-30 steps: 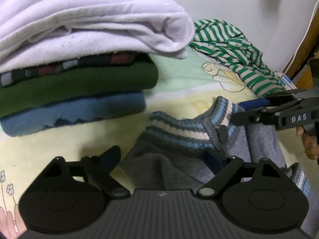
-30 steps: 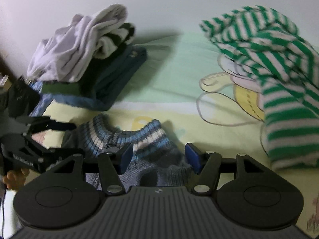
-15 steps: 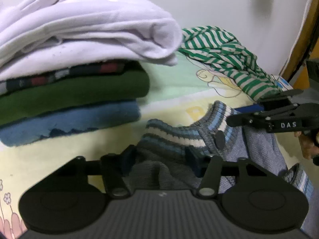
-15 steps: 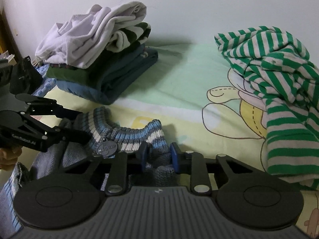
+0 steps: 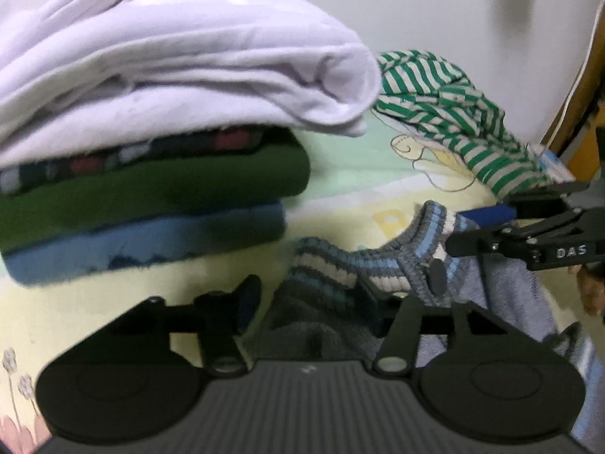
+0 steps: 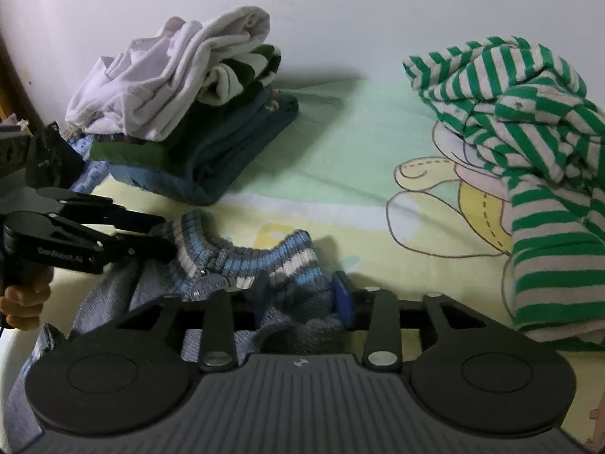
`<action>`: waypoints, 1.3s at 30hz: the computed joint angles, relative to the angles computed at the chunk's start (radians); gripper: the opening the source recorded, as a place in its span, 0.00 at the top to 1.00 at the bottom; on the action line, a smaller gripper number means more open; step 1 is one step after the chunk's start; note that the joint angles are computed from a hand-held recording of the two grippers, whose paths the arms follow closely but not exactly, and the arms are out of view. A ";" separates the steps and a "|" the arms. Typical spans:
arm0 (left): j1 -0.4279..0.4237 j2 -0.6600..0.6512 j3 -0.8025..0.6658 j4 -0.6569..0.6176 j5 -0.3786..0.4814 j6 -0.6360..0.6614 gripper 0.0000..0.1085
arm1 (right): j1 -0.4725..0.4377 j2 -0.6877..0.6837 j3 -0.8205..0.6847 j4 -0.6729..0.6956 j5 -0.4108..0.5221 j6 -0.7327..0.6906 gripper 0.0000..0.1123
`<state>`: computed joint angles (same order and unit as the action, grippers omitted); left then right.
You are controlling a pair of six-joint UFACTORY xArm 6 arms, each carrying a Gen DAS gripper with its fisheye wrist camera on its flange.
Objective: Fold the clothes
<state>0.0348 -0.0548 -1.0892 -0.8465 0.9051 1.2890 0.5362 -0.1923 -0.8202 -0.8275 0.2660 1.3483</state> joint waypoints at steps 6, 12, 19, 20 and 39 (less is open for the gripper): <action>-0.029 -0.032 0.059 -0.048 -0.060 0.040 0.58 | 0.019 0.034 -0.041 -0.105 0.042 0.035 0.73; -0.038 -0.074 0.096 -0.052 -0.111 0.046 0.88 | 0.034 0.007 -0.034 -0.090 0.063 -0.010 0.88; -0.028 -0.159 0.135 -0.072 -0.113 0.087 0.91 | 0.041 -0.051 -0.028 -0.122 0.042 0.029 0.89; -0.019 -0.177 0.140 -0.083 -0.100 0.097 0.91 | 0.046 -0.062 -0.027 -0.128 0.043 0.033 0.89; 0.484 -0.649 0.320 -0.142 0.527 0.232 0.91 | 0.456 -0.403 0.056 -0.133 0.308 0.109 0.89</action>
